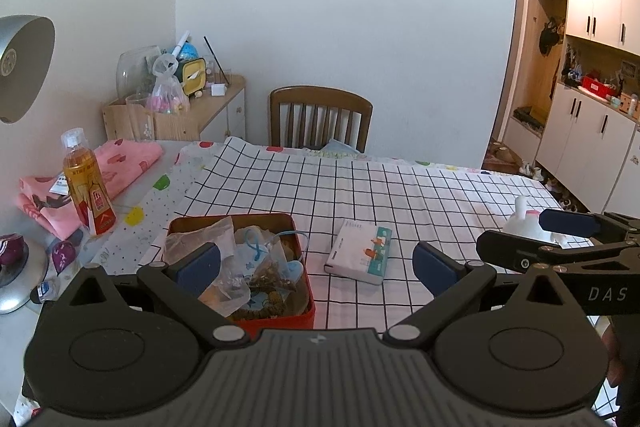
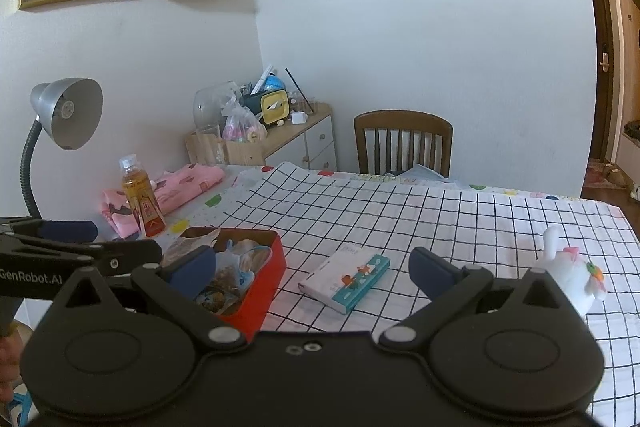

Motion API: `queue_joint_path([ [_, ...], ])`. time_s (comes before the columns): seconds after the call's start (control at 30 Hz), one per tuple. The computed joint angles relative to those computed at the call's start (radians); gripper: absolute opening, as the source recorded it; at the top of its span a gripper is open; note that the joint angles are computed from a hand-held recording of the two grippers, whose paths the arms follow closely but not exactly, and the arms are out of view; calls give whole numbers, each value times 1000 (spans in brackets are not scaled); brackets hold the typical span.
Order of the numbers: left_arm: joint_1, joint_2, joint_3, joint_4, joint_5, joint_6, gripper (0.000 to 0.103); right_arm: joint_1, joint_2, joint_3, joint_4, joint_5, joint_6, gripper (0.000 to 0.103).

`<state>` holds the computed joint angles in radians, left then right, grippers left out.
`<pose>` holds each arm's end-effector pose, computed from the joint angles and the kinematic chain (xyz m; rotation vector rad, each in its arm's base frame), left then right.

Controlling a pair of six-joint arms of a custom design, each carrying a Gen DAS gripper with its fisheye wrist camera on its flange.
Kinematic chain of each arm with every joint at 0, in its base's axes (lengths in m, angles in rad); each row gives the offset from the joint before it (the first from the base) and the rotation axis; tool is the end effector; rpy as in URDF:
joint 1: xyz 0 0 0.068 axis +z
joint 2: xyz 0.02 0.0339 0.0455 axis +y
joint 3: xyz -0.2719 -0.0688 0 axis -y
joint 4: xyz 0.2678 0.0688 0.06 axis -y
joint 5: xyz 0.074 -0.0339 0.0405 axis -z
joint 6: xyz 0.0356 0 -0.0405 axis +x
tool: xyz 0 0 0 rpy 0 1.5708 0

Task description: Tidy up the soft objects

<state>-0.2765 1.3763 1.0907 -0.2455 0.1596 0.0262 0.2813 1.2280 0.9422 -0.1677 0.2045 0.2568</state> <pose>0.3211 -0.0970 0.3071 0.4133 2.0696 -0.3179 0.2905 0.0764 0.3040 0.1044 2.0141 0.1353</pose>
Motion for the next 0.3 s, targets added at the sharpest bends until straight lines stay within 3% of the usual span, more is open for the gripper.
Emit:
queue_joint_path([
  [0.3,-8,10,10,-10,-13,-4,103,-1,5,3,0,-4,0,103],
])
